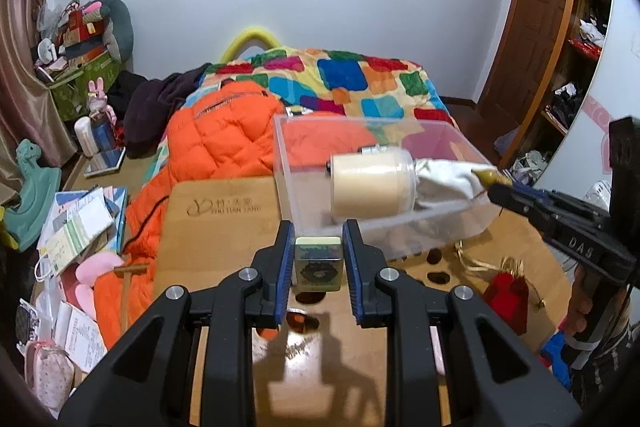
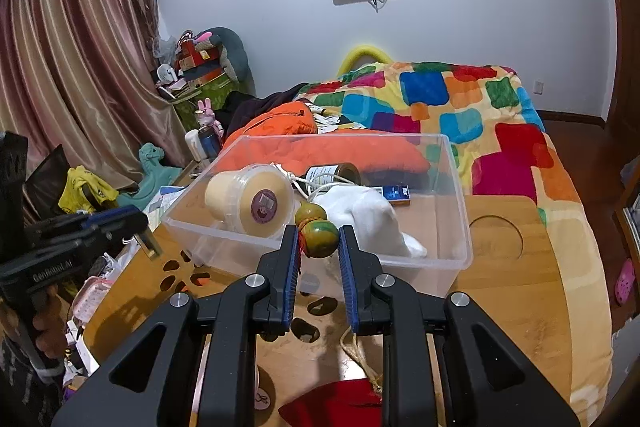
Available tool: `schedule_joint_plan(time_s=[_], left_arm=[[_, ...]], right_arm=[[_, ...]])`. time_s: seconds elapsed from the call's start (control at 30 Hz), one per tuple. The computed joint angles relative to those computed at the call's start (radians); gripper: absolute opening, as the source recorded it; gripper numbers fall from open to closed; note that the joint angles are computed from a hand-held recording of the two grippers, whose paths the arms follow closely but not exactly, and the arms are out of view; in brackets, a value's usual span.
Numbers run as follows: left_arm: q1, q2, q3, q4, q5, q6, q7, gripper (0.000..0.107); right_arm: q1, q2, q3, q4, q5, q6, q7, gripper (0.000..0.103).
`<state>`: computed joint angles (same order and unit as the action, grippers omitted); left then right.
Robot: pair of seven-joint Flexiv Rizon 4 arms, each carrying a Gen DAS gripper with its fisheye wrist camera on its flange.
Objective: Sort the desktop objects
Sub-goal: 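Lift the mahjong tile with the left gripper while the right carries the gourd over the box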
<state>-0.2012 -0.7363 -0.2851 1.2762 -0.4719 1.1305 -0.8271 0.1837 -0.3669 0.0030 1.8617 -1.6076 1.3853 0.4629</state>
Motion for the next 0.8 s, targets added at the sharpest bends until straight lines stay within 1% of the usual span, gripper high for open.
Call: schedule_joint_plan(time_s=[0.1,0.2,0.43,0.53,0.7,0.8], left_arm=[[0.0,-0.013,-0.009,-0.036,-0.004,-0.016,0.007,0.024],[-0.012,-0.028,-0.001,-0.073,0.001,-0.03,-0.001,0.024],[-0.045,-0.093,0.023,-0.195,0.022,-0.121,-0.047,0.024],[-0.055,-0.122,0.029,-0.242,0.029,-0.155,-0.067,0.024],[-0.07,-0.149,0.037,-0.29,0.047,-0.181,-0.08,0.024],[-0.085,-0.168,0.05,-0.325,0.066,-0.195,-0.09,0.024]], right_arm=[[-0.001,0.0,-0.002,-0.001,0.011,-0.002,-0.016,0.018],[-0.003,0.0,-0.007,-0.003,0.014,-0.001,-0.025,0.018],[-0.009,-0.005,-0.012,-0.009,0.021,0.007,-0.033,0.018],[-0.006,-0.011,-0.016,-0.012,0.052,0.004,-0.071,0.018],[0.004,-0.024,-0.029,-0.022,0.096,0.011,-0.125,0.018],[0.013,-0.037,-0.037,-0.029,0.154,0.016,-0.196,0.018]])
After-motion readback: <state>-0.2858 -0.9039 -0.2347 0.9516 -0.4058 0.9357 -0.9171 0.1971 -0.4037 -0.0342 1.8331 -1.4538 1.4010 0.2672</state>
